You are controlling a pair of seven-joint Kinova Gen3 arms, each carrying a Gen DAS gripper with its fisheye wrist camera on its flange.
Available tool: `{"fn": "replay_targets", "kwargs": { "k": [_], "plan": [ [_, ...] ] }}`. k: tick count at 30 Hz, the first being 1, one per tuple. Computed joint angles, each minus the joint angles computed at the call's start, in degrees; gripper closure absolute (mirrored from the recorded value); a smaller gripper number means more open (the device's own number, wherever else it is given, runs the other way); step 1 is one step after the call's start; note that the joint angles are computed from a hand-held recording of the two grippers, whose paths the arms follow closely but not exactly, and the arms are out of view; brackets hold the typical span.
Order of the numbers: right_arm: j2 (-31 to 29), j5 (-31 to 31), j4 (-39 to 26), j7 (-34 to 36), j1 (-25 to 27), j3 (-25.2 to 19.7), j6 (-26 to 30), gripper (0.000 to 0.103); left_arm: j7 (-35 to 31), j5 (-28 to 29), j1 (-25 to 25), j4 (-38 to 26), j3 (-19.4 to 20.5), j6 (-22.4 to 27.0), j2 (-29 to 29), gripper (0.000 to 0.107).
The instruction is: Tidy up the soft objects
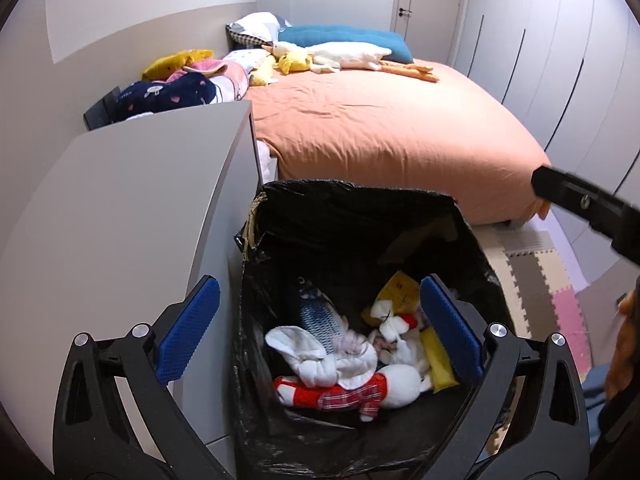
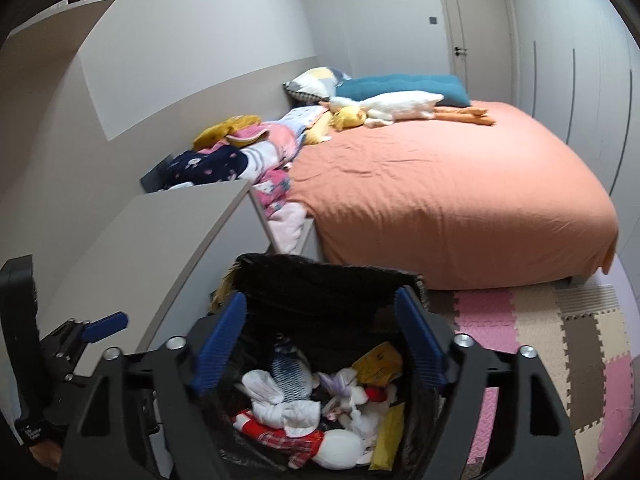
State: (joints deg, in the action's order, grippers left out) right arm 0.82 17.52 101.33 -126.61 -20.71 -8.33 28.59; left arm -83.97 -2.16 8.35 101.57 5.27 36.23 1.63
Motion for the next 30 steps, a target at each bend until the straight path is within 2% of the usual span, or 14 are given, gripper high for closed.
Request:
{"fn": "replay_targets", "kwargs": {
  "k": [2, 4, 6, 15, 27, 30],
  "plan": [
    [-0.05, 0.90, 0.12, -0.94, -0.03, 0.21, -0.03, 0.018, -1.88, 1.04, -0.90, -0.08, 1.09, 0.37, 0.22, 0.011],
    [-0.36, -1.75, 0.97, 1.35, 0.65, 0.42, -1.88, 0.015, -0.03, -1.27, 1.09, 0.46, 0.02, -0.04, 0.18, 0.011],
    [-0.39, -2.52, 1.62, 1.98, 0.95, 0.44, -2.95, 0.014, 0.54, -1.77, 0.93, 0.86, 0.44, -0.60, 0.26, 0.011],
    [0.69, -1.59, 0.86, 0.88, 0.20, 0.22, -1.73, 0.014, -3.38, 3.62, -0.67, 0.97, -0.33, 0.20, 0.81, 0.011],
    [0.94, -0.78, 0.58, 0.14, -0.45, 0.45, -1.50, 0.014, -3.16, 4.34, -1.21, 0.49, -0.54, 0.58, 0.35, 0.011],
    [0.91, -0.92, 0.55, 0.29, -0.45, 0.48, -1.38, 0.014, -1.44, 2.61, -0.85, 0.54, -0.41, 0.33, 0.39, 0.011]
  ]
}}
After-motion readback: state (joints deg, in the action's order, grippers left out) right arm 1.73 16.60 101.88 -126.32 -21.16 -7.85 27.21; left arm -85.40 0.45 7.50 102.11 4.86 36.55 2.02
